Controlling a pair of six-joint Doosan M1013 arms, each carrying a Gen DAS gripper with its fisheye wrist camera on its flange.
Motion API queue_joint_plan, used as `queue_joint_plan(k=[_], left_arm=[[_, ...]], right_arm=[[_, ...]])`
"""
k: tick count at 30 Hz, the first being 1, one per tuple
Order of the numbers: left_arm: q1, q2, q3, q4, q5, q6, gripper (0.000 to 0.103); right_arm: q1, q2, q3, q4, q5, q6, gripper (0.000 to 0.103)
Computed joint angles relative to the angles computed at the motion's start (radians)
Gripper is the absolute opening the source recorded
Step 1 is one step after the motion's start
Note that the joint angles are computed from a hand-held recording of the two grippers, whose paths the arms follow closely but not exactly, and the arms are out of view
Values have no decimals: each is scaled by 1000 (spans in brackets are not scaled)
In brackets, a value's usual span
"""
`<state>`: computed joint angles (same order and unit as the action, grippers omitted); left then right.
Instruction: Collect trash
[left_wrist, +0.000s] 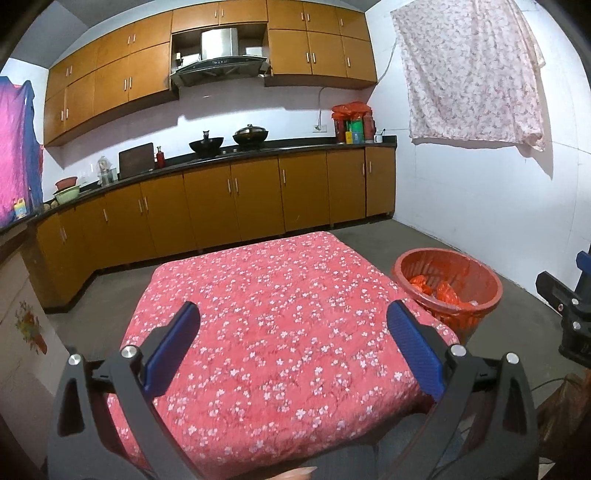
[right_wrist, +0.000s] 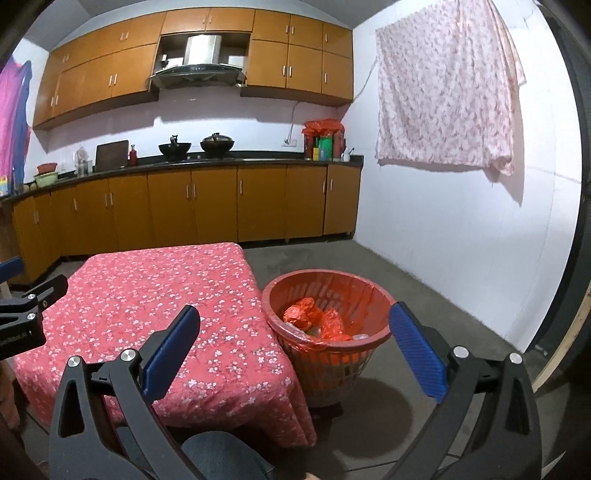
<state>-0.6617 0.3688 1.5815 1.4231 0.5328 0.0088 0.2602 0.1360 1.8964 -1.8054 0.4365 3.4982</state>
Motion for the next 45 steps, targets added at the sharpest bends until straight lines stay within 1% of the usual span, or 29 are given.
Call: queue_joint_plan(k=[5, 10, 24, 45], left_arm=[[-1, -4, 9, 22, 13, -30, 99], [-4, -3, 8, 43, 31, -49, 99], [0, -5, 9, 19, 14, -58, 99], [6, -5, 9, -3, 8, -51, 99]], right_arm=[[14, 3, 3, -11, 27, 17, 101], [17, 5, 6, -37, 33, 51, 101], [16, 3, 6, 24, 14, 20, 101], [18, 12, -2, 75, 23, -21, 101]])
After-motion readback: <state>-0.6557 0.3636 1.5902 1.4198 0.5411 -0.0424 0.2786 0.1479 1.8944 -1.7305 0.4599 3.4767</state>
